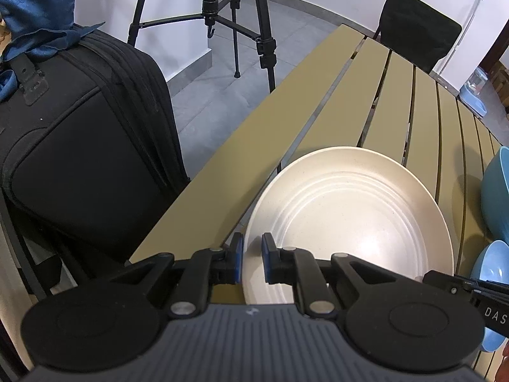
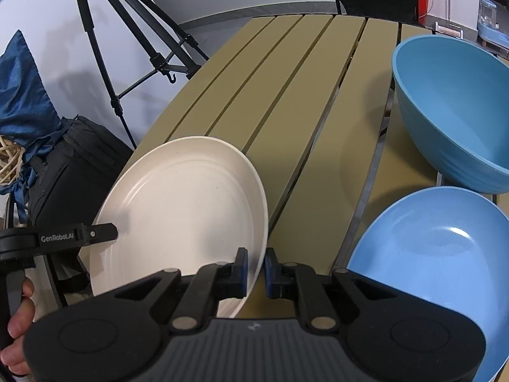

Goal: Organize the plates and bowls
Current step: 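Close the right gripper on the cream plate rim while the left gripper closes beside it, then lift the cream plate with both grippers and carry it toward the blue bowls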

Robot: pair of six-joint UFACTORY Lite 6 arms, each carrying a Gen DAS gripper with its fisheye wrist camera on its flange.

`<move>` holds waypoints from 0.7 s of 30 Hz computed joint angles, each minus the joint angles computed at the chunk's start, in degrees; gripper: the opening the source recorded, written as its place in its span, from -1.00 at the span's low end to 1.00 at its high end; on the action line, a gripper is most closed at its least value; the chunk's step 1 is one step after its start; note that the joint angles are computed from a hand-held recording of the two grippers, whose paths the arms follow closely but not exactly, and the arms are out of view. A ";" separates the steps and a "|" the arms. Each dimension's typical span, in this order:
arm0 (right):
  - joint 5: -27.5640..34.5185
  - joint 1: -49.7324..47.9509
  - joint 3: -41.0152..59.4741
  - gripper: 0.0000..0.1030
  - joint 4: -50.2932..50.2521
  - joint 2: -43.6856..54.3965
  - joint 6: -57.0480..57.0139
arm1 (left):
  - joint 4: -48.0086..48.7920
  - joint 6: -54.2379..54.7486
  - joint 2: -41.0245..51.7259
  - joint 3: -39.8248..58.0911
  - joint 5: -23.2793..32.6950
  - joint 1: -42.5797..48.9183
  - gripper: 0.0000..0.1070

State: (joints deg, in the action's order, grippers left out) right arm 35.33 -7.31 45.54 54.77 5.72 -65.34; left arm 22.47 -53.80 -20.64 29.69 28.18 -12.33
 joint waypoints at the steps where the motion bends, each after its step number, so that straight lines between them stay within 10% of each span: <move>1: 0.13 -0.09 -0.04 -0.81 -0.04 -0.14 -0.04 | 0.07 0.07 0.04 0.25 0.23 0.05 -0.76; 21: 5.75 -4.62 -2.62 -0.81 -1.29 -8.69 -0.22 | 4.99 -7.51 -8.72 1.91 10.86 -8.09 -0.79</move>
